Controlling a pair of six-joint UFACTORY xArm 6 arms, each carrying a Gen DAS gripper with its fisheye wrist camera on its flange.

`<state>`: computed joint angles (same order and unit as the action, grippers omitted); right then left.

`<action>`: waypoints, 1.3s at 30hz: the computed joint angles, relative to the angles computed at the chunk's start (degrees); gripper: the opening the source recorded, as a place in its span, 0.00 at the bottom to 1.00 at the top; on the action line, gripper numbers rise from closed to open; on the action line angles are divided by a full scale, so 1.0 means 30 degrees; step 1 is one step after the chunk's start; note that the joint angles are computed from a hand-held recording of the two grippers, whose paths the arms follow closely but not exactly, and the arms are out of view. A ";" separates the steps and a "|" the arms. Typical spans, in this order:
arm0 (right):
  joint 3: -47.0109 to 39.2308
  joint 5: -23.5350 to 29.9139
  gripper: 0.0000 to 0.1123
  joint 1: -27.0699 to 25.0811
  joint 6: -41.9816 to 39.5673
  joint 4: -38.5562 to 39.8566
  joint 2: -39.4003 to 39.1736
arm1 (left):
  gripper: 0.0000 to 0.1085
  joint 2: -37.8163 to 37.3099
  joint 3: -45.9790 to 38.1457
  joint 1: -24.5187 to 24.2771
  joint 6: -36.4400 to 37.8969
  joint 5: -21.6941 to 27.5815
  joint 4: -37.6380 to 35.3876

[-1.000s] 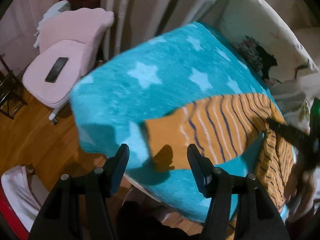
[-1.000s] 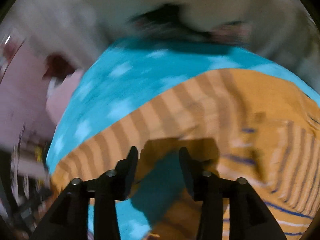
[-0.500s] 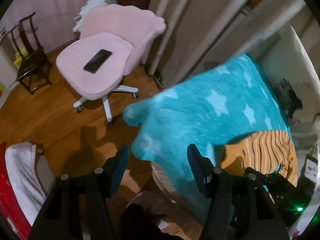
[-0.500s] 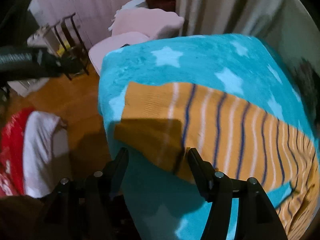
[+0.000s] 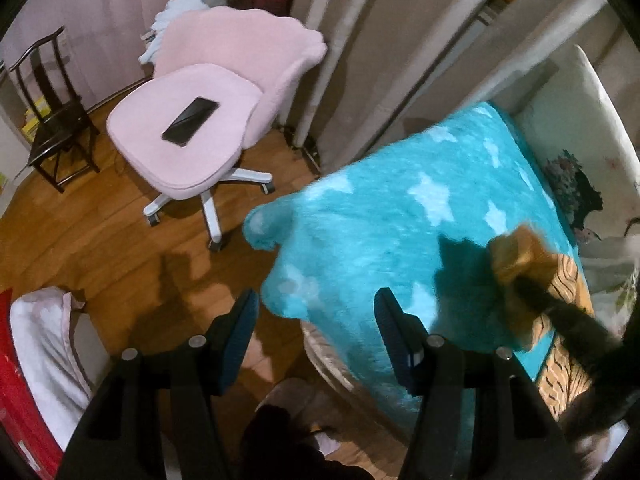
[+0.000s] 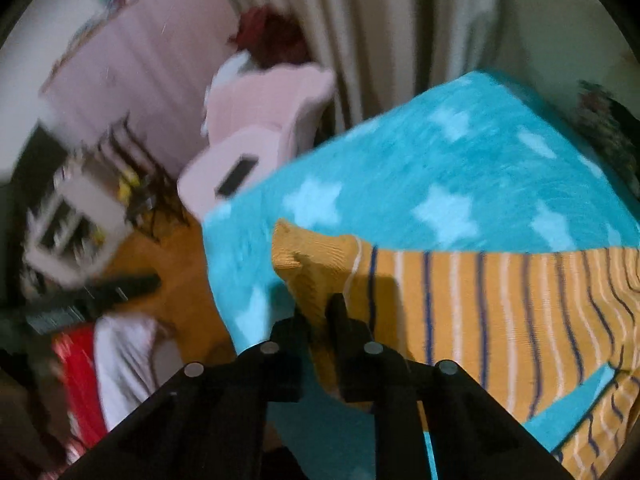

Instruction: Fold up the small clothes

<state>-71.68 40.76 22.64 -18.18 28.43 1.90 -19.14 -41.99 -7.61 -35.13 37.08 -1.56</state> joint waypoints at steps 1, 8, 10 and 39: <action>0.0154 -0.0167 0.10 -0.0305 0.0212 0.0587 -0.0399 | 0.55 0.0198 -0.0222 -0.0250 0.0083 -0.0031 -0.0056; 0.2134 -0.1145 0.10 -0.5250 0.1641 0.3327 -0.4035 | 0.55 0.1877 -0.2137 -0.2154 0.0705 -0.0401 -0.0332; 0.2966 -0.1587 0.10 -0.7112 0.2282 0.2737 -0.5029 | 0.55 0.2384 -0.2731 -0.2813 0.0973 -0.0478 -0.0545; 0.5730 0.2970 0.39 -2.5731 -0.0350 0.2784 -0.4388 | 0.61 0.9829 -1.1079 -1.0196 0.1968 0.1353 -0.0954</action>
